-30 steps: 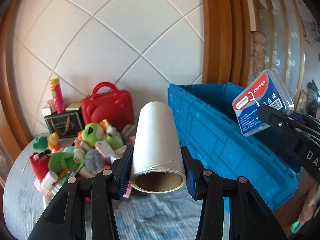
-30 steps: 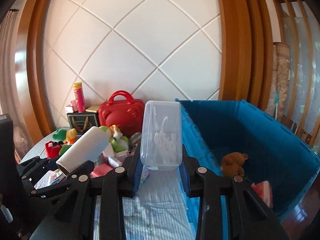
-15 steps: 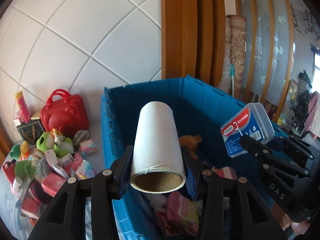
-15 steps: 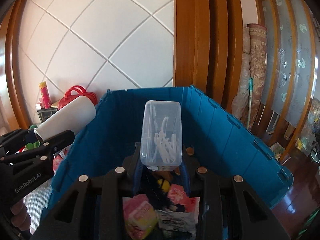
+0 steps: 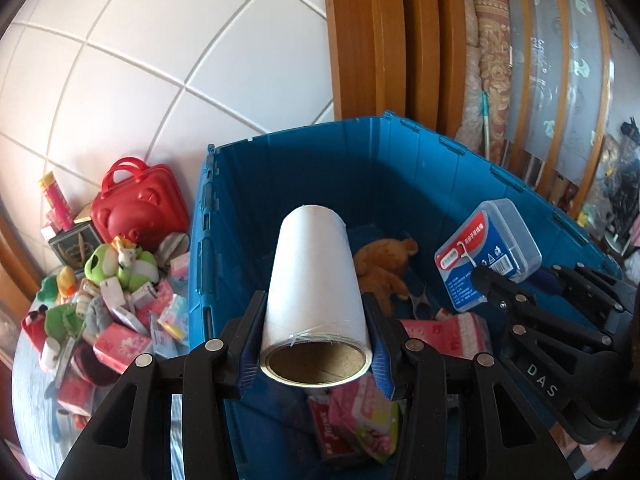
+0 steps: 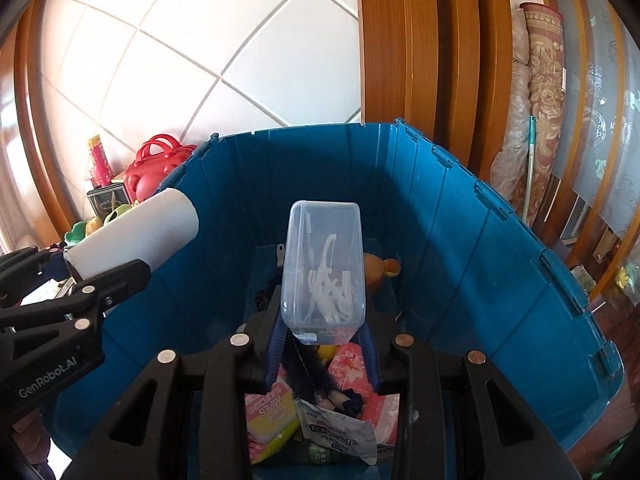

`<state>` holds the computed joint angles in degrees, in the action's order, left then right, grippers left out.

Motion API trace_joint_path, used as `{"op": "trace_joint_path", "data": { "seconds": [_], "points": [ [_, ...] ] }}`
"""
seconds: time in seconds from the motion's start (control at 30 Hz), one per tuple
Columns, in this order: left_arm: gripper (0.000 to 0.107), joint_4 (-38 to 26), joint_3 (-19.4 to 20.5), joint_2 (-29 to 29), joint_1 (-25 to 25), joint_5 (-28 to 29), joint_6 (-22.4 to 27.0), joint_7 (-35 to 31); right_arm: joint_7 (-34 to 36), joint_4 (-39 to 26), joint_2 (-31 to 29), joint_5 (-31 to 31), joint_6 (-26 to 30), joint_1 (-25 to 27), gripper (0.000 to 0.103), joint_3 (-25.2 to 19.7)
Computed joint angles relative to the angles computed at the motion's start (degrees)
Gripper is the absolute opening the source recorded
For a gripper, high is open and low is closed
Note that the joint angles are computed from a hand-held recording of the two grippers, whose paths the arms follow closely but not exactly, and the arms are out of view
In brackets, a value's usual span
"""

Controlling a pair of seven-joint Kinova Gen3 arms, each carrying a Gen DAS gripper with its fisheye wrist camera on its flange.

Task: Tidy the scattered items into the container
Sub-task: 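Open both tools to drop the paper roll and clear case into the box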

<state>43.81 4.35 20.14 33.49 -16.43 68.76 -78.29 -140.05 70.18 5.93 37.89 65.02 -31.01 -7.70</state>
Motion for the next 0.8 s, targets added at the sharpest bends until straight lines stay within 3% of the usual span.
{"op": "trace_joint_path", "data": {
  "seconds": [0.4,0.53,0.73,0.8],
  "points": [
    [0.046,0.1,0.1,-0.1,-0.6,0.9,-0.2,0.0,-0.6,-2.1,0.6,2.4,3.4,-1.6,0.032,-0.2],
    [0.062,2.1,0.1,-1.3,-0.7,0.4,-2.1,0.2,-0.8,-3.1,1.1,3.2,4.3,-2.1,0.032,0.1],
    [0.068,3.2,0.6,-1.9,-1.6,0.8,-2.8,0.0,-1.2,-4.2,1.9,3.6,5.1,-2.8,0.032,0.6],
    [0.074,3.6,0.6,-2.2,-1.6,0.7,-3.2,0.2,-1.5,-4.3,2.0,3.6,5.2,-3.0,0.032,0.7]
  ]
}}
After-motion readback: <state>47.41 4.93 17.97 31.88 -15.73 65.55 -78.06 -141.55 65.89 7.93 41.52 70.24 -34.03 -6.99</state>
